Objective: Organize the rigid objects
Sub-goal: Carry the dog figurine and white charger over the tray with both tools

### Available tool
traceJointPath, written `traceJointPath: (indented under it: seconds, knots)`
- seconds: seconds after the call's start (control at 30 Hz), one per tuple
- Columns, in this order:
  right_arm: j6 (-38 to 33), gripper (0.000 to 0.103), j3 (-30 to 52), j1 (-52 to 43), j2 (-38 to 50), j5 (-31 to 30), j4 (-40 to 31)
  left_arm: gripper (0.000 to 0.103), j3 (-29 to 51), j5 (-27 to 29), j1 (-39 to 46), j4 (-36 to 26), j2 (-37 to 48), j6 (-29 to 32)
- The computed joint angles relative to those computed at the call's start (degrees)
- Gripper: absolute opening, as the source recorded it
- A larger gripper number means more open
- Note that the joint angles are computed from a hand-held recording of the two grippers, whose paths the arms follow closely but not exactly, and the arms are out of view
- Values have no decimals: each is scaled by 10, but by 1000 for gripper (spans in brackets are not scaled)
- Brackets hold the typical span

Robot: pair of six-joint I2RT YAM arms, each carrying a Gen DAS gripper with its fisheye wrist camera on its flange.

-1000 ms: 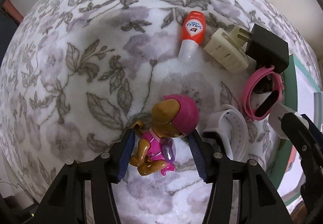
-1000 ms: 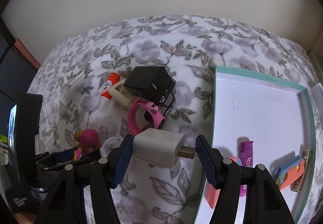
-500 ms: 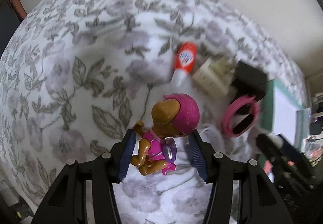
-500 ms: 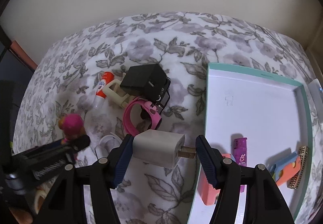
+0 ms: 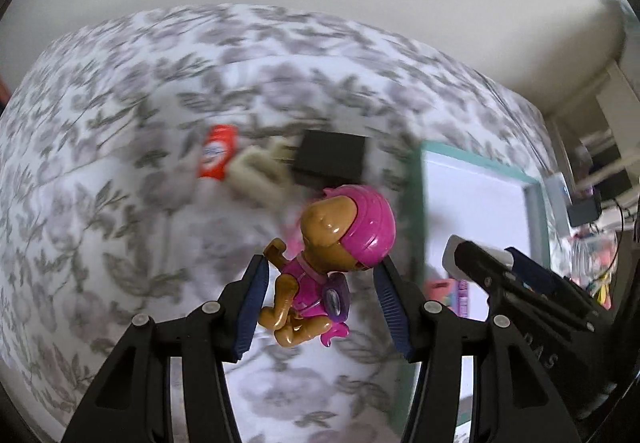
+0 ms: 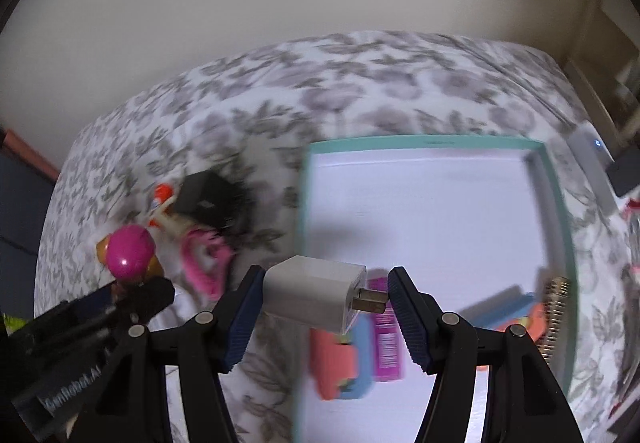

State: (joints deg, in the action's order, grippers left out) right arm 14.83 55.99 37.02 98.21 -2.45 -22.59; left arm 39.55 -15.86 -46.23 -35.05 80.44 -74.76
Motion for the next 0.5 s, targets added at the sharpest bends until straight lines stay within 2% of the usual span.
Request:
traceJointPath:
  seconds: [0.37,0.5]
  knots:
    - [-43,66,-4,-139,12,-4,-16,56,220,5,-13,-4,219,99]
    - [-51,66,-6,-168,14,4,-13,56,275,7,-10,-11,270,121]
